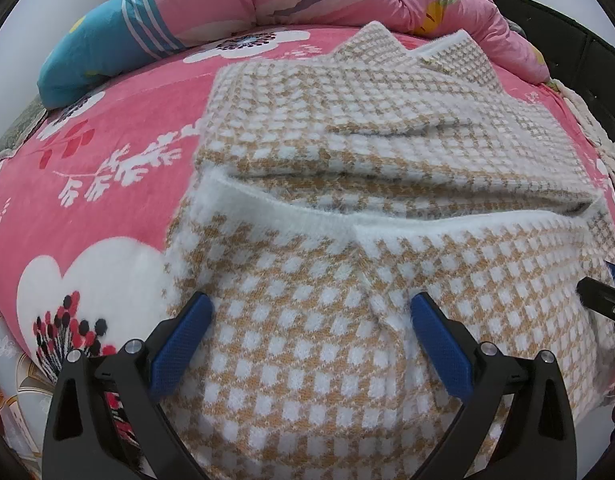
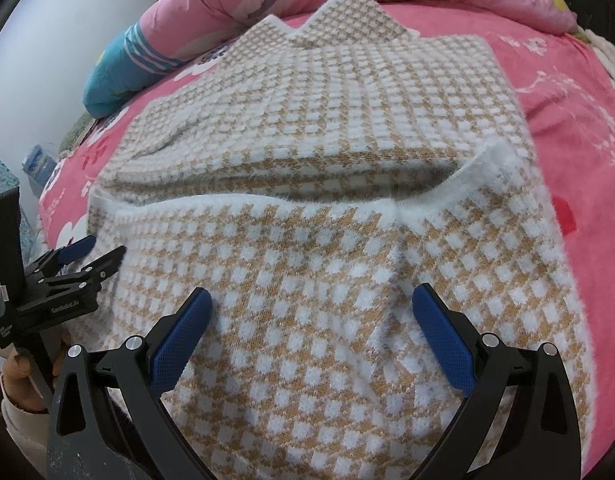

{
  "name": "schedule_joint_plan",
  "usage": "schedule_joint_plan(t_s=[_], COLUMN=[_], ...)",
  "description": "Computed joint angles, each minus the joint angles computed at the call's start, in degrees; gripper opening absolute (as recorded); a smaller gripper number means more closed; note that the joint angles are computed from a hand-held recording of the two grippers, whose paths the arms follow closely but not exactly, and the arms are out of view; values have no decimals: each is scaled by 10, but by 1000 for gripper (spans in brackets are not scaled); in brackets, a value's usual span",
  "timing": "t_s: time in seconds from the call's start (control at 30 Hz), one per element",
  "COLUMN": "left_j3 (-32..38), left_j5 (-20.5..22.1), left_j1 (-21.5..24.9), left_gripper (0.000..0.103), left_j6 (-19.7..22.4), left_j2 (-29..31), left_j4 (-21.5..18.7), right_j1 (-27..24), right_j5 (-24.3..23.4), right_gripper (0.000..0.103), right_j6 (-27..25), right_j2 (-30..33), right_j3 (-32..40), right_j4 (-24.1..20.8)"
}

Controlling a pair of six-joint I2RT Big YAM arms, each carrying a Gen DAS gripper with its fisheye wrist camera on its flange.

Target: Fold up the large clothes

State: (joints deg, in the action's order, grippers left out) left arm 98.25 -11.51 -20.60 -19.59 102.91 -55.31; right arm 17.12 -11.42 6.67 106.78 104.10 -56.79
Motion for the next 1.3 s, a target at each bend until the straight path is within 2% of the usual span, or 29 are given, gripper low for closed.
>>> schedule_joint_plan(t_s=[0.3,0.53,0.73,0.93,1.03,1.3], left_j3=[12,2,-8,-28,0,154], left_j5=[-2,3,23,19,13,-3], left_j1=[-1,0,5,9,12,18], left_gripper=[98,98,98,98,98,98], left_j6=[-4,1,15,27,48,84], left_j2=[7,2,-18,-62,-54,36], left_j4=[-15,-2,2,48,49,-10], right_j1=[-4,-4,-11,-16,-16,-17], right_j5=[-3,-5,-25,-37,-35,-41], right_gripper=[95,95,95,95,95,95], right_j6=[-3,-6,-30,-44,-46,-58], right_j2=[0,5,30,52,61,76], right_j3=[0,10,54,91,107,133], right_j4=[-4,-11,-57,-94,-105,-126])
